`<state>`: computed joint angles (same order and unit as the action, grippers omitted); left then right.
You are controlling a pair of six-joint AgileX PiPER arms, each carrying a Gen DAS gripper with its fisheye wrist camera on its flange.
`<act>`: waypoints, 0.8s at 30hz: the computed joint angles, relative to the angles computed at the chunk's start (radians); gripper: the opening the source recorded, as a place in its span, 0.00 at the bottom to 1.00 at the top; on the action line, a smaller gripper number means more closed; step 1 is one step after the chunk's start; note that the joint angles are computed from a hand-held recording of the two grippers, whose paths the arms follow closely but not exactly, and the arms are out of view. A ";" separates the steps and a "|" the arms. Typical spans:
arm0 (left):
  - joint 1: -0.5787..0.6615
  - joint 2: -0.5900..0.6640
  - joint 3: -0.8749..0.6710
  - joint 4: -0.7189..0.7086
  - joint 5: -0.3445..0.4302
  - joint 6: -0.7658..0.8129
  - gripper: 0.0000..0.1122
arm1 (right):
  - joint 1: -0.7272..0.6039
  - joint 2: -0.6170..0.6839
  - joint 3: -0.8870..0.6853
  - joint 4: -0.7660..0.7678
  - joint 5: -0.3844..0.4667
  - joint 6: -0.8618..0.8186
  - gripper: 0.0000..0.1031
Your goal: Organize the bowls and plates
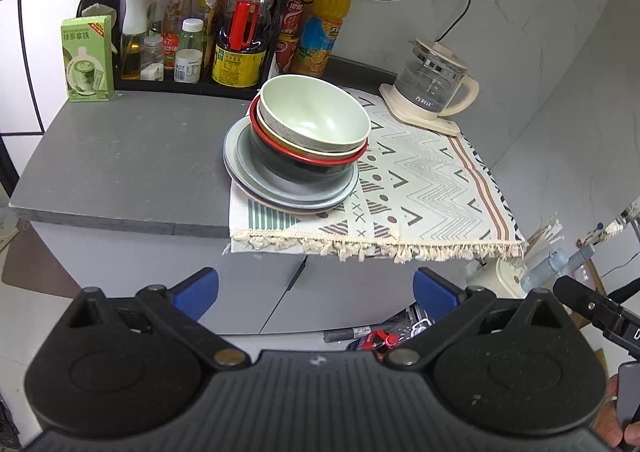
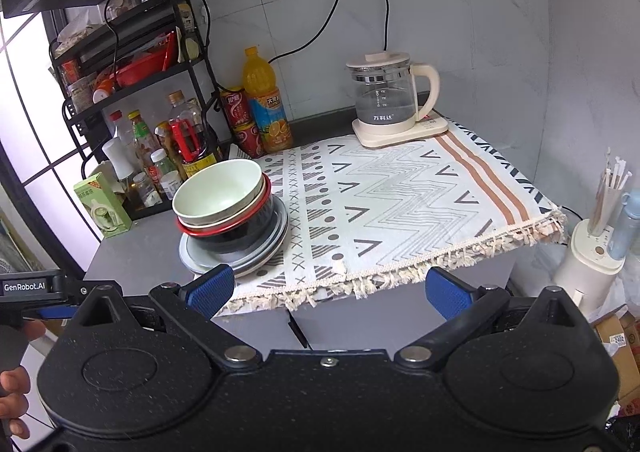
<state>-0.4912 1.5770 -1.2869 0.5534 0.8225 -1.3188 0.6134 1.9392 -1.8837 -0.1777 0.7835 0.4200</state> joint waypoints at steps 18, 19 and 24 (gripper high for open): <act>-0.162 -0.074 0.028 0.163 0.140 -0.072 0.91 | 0.071 -0.155 0.203 -0.091 -0.050 0.092 1.00; -0.164 -0.075 0.026 0.171 0.144 -0.067 0.91 | 0.067 -0.154 0.201 -0.081 -0.045 0.096 1.00; -0.153 -0.083 0.018 0.182 0.139 -0.059 0.91 | 0.071 -0.159 0.207 -0.100 -0.061 0.117 1.00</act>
<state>-0.6447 1.4945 -1.2684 0.7351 0.9615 -1.3775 0.6844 1.7802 -1.6771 -0.2781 0.7227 0.5375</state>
